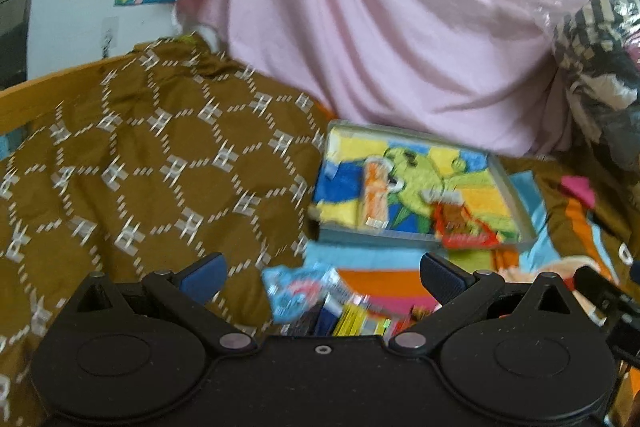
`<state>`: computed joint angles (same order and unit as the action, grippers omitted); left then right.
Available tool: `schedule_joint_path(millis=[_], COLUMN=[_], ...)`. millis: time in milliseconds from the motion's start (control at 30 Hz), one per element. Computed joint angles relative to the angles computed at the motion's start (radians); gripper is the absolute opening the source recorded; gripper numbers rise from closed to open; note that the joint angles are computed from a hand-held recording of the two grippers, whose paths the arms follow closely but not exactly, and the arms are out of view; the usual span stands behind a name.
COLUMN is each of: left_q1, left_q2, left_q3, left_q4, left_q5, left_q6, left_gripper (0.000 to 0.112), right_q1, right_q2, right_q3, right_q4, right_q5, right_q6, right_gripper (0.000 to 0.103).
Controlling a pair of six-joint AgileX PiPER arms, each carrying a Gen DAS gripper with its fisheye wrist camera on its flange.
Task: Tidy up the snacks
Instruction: 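Raise both tools away from the tray back over the snack pile, then lower the left tool toward the blue tube packet while the right tool approaches the yellow bar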
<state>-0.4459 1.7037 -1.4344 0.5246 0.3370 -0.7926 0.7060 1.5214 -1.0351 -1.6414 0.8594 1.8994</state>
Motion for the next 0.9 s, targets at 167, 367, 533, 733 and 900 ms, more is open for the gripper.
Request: schedule_joint_path(millis=[167, 367, 533, 733, 900], left_q1=[-0.024, -0.055, -0.084, -0.113, -0.138], left_q2=[-0.066, -0.090, -0.088, -0.091, -0.081], left_q3=[0.082, 0.110, 0.110, 0.123, 0.117], left_q4=[0.083, 0.093, 0.081, 0.087, 0.112], left_q5=[0.059, 0.159, 0.248, 0.298, 0.340], left_q6=[-0.068, -0.053, -0.006, 0.004, 0.006], left_gripper=[0.102, 0.102, 0.102, 0.102, 0.102], right_q1=[0.056, 0.098, 0.115, 0.120, 0.116], right_q2=[-0.032, -0.054, -0.060, -0.061, -0.046], right_q3=[0.039, 0.061, 0.066, 0.071, 0.061], right_q4=[0.048, 0.139, 0.207, 0.274, 0.337], right_q5=[0.024, 0.030, 0.026, 0.006, -0.009], right_q6=[-0.010, -0.054, -0.080, -0.099, -0.142], right_gripper=[0.103, 0.103, 0.103, 0.103, 0.103])
